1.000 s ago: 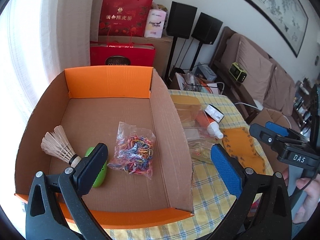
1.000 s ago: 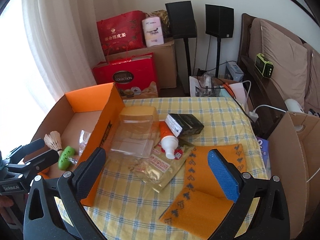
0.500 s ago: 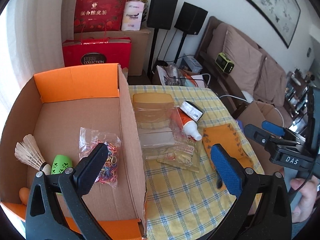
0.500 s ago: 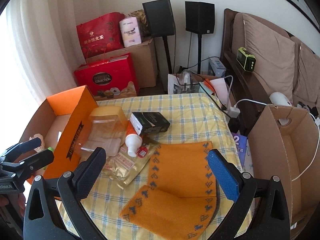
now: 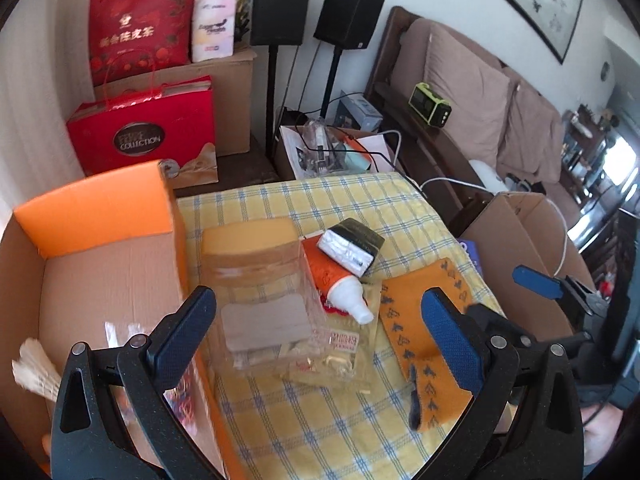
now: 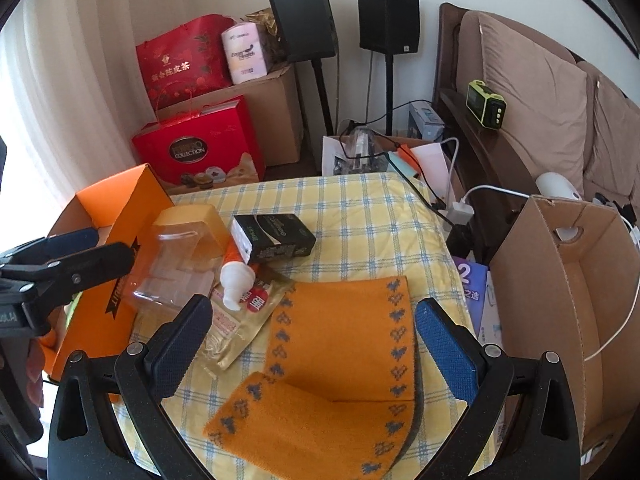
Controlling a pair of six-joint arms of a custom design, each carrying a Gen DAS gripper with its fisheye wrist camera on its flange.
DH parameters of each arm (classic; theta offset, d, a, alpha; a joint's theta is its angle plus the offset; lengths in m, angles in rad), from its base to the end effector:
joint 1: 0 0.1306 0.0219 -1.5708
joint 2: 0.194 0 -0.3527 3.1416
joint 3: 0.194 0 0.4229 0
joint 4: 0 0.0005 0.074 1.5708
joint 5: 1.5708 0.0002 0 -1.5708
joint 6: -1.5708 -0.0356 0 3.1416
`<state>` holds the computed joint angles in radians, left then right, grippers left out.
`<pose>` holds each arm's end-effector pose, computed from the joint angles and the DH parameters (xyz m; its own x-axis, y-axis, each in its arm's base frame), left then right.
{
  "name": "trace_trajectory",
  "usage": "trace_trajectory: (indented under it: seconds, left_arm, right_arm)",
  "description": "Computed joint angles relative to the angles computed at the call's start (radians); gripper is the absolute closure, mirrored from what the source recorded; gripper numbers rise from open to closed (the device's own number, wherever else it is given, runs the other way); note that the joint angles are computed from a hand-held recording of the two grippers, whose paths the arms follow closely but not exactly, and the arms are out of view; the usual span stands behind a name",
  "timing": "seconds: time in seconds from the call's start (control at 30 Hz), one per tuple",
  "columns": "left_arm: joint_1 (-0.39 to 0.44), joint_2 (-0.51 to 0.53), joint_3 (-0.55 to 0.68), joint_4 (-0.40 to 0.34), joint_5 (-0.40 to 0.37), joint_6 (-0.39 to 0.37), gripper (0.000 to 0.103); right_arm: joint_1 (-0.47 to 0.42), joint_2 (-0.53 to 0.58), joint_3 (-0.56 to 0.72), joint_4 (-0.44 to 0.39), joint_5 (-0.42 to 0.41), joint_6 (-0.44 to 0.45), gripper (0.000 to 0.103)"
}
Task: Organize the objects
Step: 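Withdraw both tools from the box back toward the table items, then grasp the black Carefree tissue pack with the left tool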
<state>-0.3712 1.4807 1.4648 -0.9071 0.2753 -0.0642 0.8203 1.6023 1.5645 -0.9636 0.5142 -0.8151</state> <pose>0.5056 -0.2077 0.3882 -0.7094 0.3424 -0.6161 0.5486 0.8170 -0.1776 0.4086 0.4118 0.3698 -0.7257 0.1509 -0.6712 0.1054 0.9885 0.1083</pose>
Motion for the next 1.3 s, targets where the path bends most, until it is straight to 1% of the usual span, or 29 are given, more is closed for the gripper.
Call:
trace_trajectory:
  seconds: [0.07,0.17,0.33,0.43,0.57,0.8,0.97,1.07,1.13,1.2,1.23,1.27,1.3]
  left_arm:
    - [-0.018,0.033,0.036,-0.009,-0.026,-0.013,0.0]
    - [-0.039,0.082,0.083,-0.024,-0.039,-0.026,0.0]
    - [-0.083,0.151,0.146,-0.035,-0.096,-0.064,0.0]
    - [-0.11,0.19,0.179,-0.038,-0.147,-0.09,0.001]
    - [-0.135,0.24,0.224,-0.052,-0.181,-0.122,0.001]
    - [-0.17,0.324,0.296,-0.087,-0.271,-0.161,0.001]
    - [-0.195,0.372,0.342,-0.106,-0.353,-0.199,0.002]
    - [-0.203,0.39,0.359,-0.123,-0.359,-0.201,0.003]
    - [-0.207,0.399,0.367,-0.137,-0.363,-0.197,0.01]
    - [-0.212,0.402,0.365,-0.145,-0.374,-0.194,0.014]
    - [-0.212,0.401,0.36,-0.148,-0.371,-0.195,0.021]
    - [-0.213,0.403,0.359,-0.153,-0.371,-0.193,0.025]
    - [-0.213,0.405,0.359,-0.159,-0.371,-0.189,0.035]
  right_arm:
    - [-0.004,-0.009,-0.014,0.003,-0.002,-0.003,0.001]
    - [-0.011,-0.024,-0.038,0.007,-0.006,-0.013,0.001]
    - [-0.026,-0.049,-0.083,0.016,-0.025,-0.034,0.001]
    - [-0.031,-0.064,-0.108,0.021,-0.032,-0.047,0.001]
    - [-0.035,-0.084,-0.138,0.029,-0.036,-0.056,0.001]
    - [-0.036,-0.097,-0.159,0.047,-0.042,-0.06,0.001]
    - [-0.039,-0.096,-0.164,0.053,-0.049,-0.052,0.001]
    - [-0.039,-0.099,-0.172,0.063,-0.053,-0.053,0.001]
    - [-0.041,-0.097,-0.174,0.066,-0.057,-0.054,0.001]
    - [-0.043,-0.096,-0.175,0.067,-0.06,-0.056,0.001]
    - [-0.043,-0.097,-0.177,0.068,-0.061,-0.057,0.001]
    - [-0.043,-0.098,-0.178,0.069,-0.062,-0.057,0.001]
    - [-0.043,-0.099,-0.178,0.069,-0.062,-0.056,0.001]
